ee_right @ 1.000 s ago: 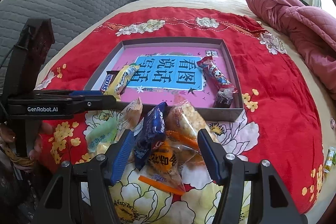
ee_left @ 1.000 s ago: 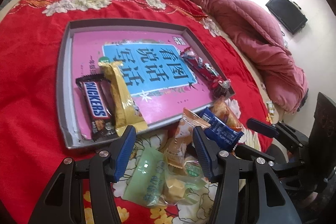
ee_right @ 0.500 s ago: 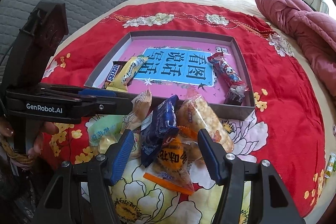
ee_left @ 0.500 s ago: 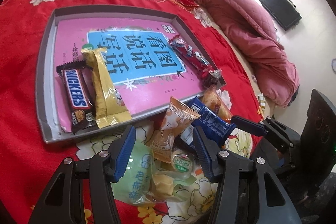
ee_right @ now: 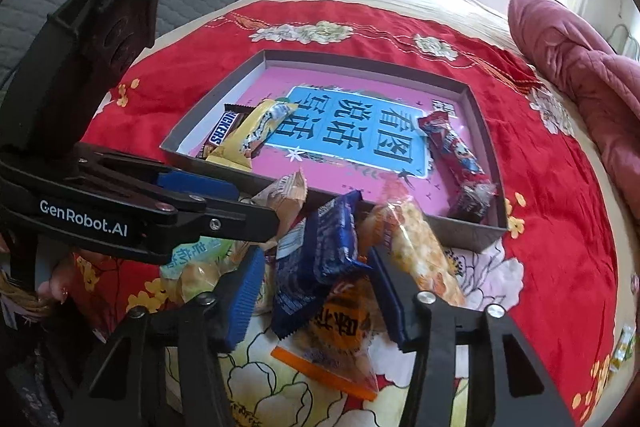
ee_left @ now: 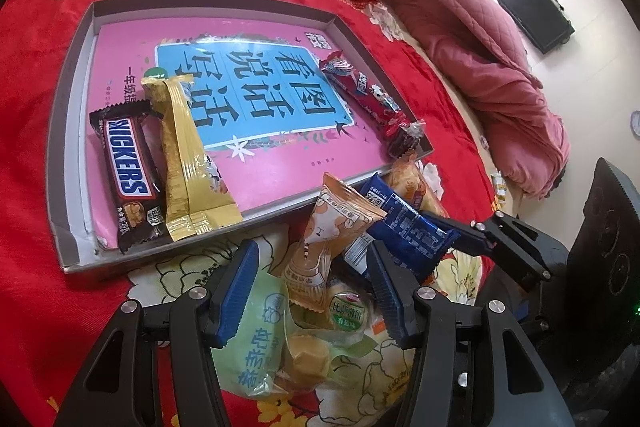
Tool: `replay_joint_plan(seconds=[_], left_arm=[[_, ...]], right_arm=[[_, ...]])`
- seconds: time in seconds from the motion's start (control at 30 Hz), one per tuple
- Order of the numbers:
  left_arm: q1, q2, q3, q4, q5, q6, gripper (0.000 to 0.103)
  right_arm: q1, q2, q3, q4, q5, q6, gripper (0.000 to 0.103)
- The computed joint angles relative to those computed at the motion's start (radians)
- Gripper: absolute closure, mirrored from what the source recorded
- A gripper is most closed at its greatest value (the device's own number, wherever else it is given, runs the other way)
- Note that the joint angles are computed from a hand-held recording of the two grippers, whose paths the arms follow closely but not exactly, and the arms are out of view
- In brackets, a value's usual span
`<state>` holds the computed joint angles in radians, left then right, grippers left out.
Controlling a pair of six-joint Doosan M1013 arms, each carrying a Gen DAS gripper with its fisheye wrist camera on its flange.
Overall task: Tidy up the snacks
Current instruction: 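Grasp the beige snack bag with the left gripper while the right grasps the blue biscuit pack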
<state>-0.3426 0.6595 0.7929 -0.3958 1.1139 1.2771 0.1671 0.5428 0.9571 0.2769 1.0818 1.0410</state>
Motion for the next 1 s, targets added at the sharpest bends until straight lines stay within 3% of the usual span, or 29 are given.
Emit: replay_joint_plan(seconds=[0.47,0.8,1.0], left_arm=[[0.017,0.008,0.016,-0.092,-0.032,0.000,0.045],[0.024,0.025,0.009,-0.159,-0.020,0.025,0.046],[0.025,0.034,-0.001,-0.177,-0.019,0.046,0.061]], right_arm=[[0.004,0.018,-0.004,0.007,-0.021,-0.071,0.067],[-0.023,0.009,-0.007,0.071,0.041,-0.031,0.072],[-0.025,0.021,-0.026,0.076,0.072,-0.005,0.071]])
